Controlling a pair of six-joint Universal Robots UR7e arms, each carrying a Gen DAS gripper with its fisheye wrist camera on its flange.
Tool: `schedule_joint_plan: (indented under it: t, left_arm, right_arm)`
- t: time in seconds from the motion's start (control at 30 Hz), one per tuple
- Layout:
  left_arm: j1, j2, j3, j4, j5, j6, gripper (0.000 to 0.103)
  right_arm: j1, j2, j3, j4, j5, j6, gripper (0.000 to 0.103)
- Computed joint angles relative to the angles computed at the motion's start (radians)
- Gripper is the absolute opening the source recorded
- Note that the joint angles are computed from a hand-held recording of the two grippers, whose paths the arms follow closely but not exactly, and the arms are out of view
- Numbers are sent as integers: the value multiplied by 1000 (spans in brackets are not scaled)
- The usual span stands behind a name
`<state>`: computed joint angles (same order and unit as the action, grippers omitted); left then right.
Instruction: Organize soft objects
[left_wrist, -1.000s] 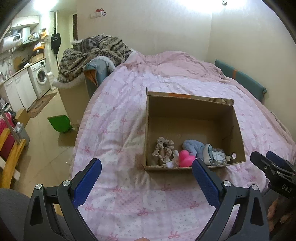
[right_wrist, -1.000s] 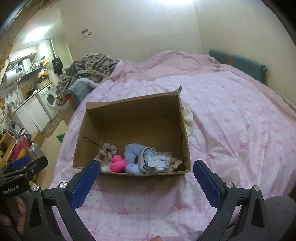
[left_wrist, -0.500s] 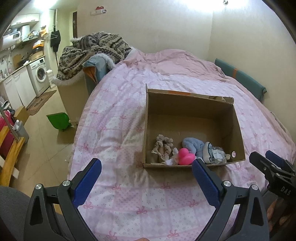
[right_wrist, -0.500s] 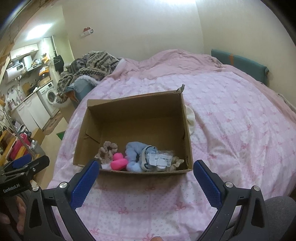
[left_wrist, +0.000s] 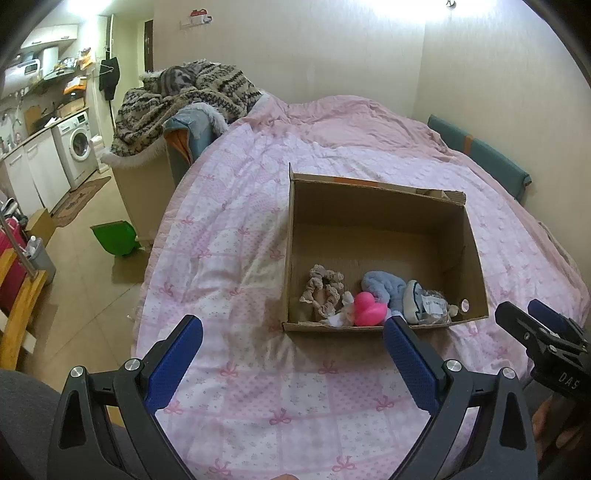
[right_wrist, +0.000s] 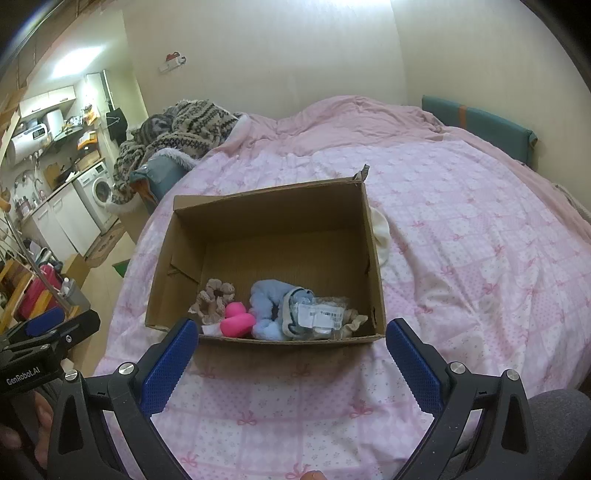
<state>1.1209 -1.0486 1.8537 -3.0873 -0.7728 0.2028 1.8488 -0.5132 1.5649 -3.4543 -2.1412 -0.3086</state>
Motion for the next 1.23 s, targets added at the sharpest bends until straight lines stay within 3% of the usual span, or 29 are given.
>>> schedule_joint_plan:
  t: [1.23]
  left_arm:
    - [0,-3,8,-9,-12,19,98]
  right_arm:
    - [1,0,0,0,1,-1,103]
